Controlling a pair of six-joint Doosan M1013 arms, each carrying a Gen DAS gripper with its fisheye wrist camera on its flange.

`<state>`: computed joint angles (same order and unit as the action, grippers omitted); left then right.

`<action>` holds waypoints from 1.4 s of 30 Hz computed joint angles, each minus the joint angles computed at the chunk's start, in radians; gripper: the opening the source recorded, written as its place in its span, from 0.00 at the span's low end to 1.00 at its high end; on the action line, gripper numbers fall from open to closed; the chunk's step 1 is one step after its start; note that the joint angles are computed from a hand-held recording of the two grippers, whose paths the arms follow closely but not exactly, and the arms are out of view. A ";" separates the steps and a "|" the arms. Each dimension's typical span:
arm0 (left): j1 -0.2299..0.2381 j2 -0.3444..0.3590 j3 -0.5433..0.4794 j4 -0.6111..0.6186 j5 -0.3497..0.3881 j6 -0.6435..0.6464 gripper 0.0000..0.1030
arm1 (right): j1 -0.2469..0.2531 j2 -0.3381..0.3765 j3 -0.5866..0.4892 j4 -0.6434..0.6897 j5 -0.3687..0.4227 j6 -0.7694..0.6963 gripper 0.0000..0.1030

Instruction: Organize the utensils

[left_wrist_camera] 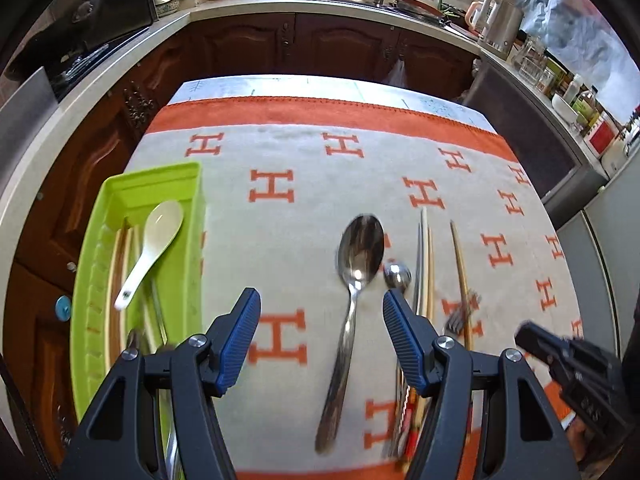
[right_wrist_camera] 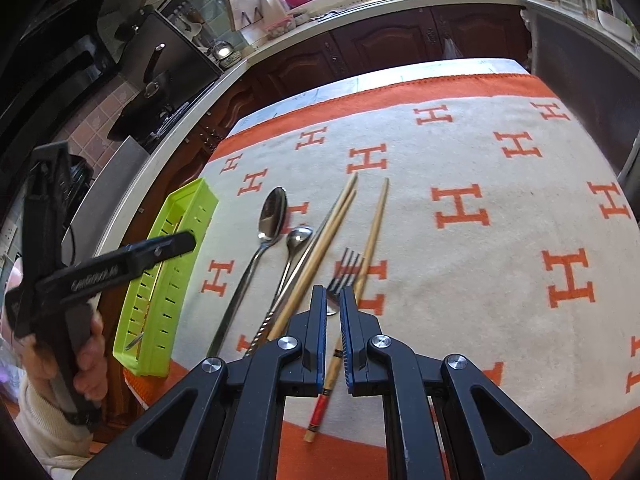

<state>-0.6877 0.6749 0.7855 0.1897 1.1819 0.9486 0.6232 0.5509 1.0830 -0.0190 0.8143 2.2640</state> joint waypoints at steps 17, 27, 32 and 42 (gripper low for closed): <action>0.027 0.188 -0.227 -0.101 0.102 0.142 0.51 | -0.041 0.001 0.052 0.069 -0.023 -0.003 0.07; 0.018 0.169 -0.185 -0.109 0.024 0.187 0.08 | -0.047 0.017 0.046 0.089 -0.024 -0.006 0.07; 0.026 0.145 -0.151 -0.144 -0.006 0.165 0.01 | -0.046 0.023 0.036 0.111 -0.030 -0.021 0.07; 0.041 0.055 0.001 -0.186 -0.128 0.135 0.00 | -0.044 0.064 -0.026 0.132 -0.067 -0.086 0.25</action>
